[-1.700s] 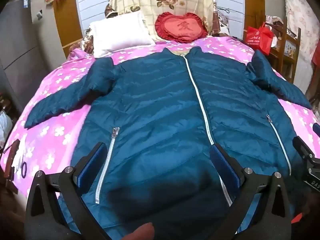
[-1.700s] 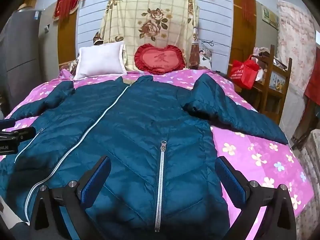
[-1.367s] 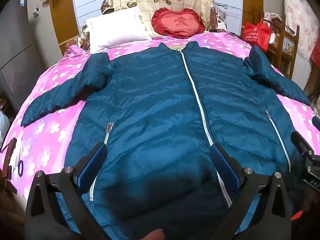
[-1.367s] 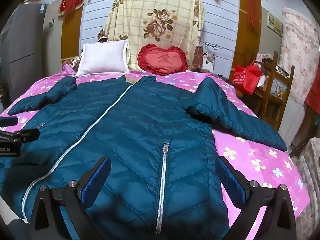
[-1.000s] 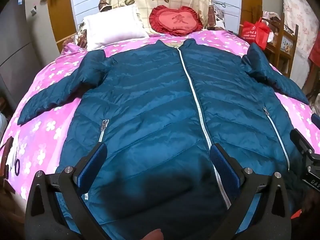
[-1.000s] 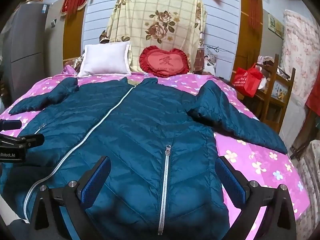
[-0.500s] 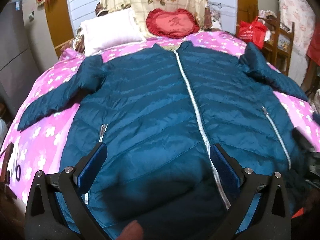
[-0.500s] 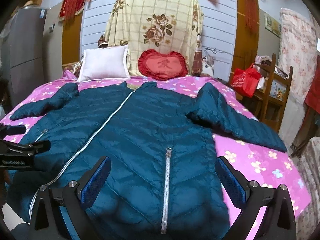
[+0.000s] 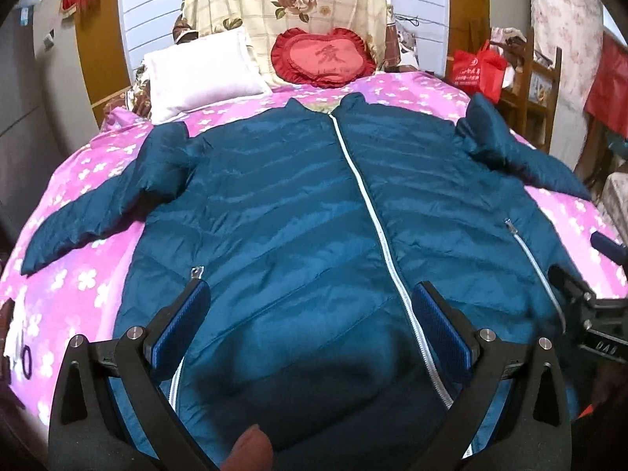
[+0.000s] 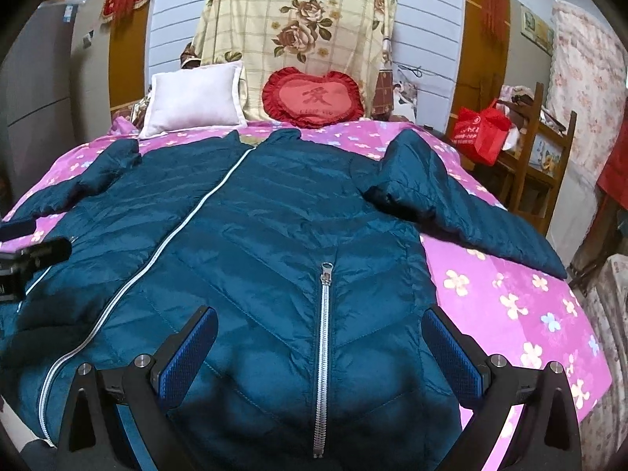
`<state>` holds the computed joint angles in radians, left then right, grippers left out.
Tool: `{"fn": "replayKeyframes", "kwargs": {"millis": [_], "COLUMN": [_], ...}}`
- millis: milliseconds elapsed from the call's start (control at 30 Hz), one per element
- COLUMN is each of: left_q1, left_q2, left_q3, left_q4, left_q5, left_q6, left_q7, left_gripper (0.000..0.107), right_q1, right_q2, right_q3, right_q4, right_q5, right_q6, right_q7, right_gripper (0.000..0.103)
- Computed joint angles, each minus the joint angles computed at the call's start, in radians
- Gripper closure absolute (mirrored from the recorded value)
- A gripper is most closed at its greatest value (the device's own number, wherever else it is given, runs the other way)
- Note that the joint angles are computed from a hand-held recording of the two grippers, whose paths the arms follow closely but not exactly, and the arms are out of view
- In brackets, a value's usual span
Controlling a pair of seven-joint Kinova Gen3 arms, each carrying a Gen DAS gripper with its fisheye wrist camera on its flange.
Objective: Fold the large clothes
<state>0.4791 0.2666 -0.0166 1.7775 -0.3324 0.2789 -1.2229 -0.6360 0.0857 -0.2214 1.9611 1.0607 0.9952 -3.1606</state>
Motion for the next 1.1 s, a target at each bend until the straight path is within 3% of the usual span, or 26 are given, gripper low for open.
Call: {"fn": "replayKeyframes", "kwargs": {"millis": [100, 200, 300, 433, 667, 733, 900, 1100], "left_q1": [0.042, 0.02, 0.067, -0.015, 0.062, 0.042, -0.087, -0.037], "left_q2": [-0.003, -0.006, -0.001, 0.003, 0.026, 0.026, 0.019, 0.024], "left_q3": [-0.041, -0.014, -0.064, 0.017, -0.078, -0.058, 0.065, 0.02], "left_q4": [0.01, 0.02, 0.025, 0.018, -0.006, -0.008, -0.007, -0.014], "left_q5": [-0.039, -0.028, -0.07, 0.009, -0.048, -0.049, 0.065, 0.045], "left_q6": [-0.013, -0.027, -0.03, -0.012, 0.034, 0.04, 0.041, 0.058], "left_q7": [0.038, 0.02, 0.071, 0.016, 0.156, 0.156, 0.029, 0.045], "left_gripper": [0.005, 0.005, 0.005, 0.005, 0.005, 0.005, 0.005, 0.005], "right_q1": [0.006, 0.006, 0.007, 0.004, 0.001, 0.0, -0.002, -0.003], "right_q2": [0.002, 0.002, 0.005, 0.008, 0.016, 0.018, 0.018, 0.023], "right_q3": [0.004, 0.004, 0.005, 0.005, 0.008, 0.01, 0.012, 0.015], "right_q4": [-0.002, 0.0, -0.002, -0.005, -0.01, -0.012, -0.011, -0.014], "right_q5": [-0.011, -0.005, -0.006, -0.007, -0.012, -0.011, -0.011, -0.008], "right_q6": [-0.009, -0.012, -0.014, -0.012, -0.01, -0.011, -0.014, -0.015], "right_q7": [0.002, -0.001, 0.0, 0.001, 0.01, 0.009, 0.014, 0.016], "right_gripper": [0.0, 0.0, 0.0, 0.0, 0.0, 0.0, 0.0, 0.0]}}
